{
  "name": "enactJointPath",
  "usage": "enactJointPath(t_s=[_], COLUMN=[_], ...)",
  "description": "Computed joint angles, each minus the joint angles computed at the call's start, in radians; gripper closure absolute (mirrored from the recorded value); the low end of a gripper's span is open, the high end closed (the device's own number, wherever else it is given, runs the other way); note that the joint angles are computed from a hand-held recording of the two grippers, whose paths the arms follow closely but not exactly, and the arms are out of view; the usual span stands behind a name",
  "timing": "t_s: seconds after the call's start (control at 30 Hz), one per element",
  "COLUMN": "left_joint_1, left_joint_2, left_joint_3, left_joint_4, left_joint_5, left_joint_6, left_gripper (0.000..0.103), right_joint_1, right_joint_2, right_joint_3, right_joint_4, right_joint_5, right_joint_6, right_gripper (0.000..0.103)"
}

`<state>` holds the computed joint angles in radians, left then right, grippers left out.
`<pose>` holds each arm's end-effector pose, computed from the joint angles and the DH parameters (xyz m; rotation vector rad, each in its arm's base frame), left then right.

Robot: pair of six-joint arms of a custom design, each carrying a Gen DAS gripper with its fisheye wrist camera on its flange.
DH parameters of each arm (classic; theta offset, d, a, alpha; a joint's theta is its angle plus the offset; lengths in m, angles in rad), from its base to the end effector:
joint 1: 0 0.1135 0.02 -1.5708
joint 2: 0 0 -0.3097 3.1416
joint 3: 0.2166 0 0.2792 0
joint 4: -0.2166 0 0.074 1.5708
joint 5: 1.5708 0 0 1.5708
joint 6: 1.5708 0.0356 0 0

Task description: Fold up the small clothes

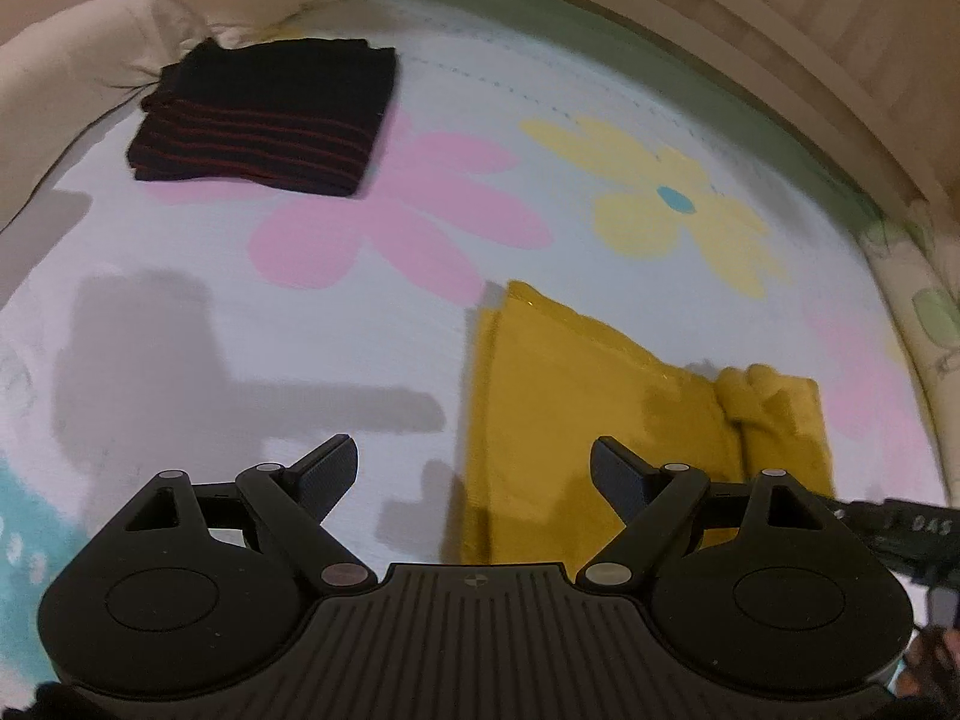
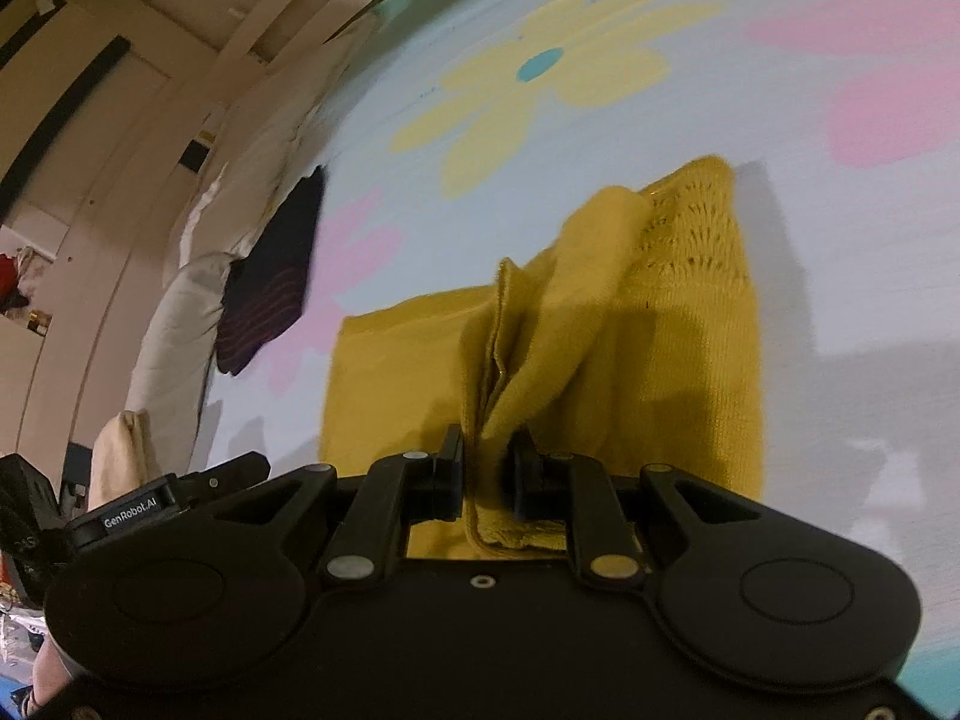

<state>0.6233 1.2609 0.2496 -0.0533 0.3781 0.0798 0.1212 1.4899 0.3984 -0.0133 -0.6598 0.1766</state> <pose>0.1482 0.0903 0.1155 -0.5590 2.4730 -0.2293 0.2156 0.0482 0.1167 -0.1400 2.6214 0.9781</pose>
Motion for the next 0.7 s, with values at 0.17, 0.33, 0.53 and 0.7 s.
enactJointPath(t_s=[0.17,0.33,0.53,0.7], left_joint_1=[0.062,0.121,0.192,0.224], left_joint_2=[0.008,0.031,0.072,0.1], left_joint_3=[0.016,0.03,0.045,0.054], left_joint_4=[-0.02,-0.037,-0.04,-0.046], left_joint_5=[0.031,0.054,0.073,0.079], left_joint_6=[0.04,0.086,0.139,0.166], left_gripper=[0.019,0.019,0.019,0.019], right_joint_1=[0.141,0.271,0.403,0.463], right_joint_2=[-0.002,-0.001,0.024,0.111], right_joint_3=[-0.026,-0.042,-0.057,-0.063], right_joint_4=[0.107,0.214,0.335,0.451], right_joint_5=[0.039,0.112,0.198,0.173], right_joint_6=[0.142,0.26,0.375,0.404], right_gripper=[0.077,0.077,0.077,0.054])
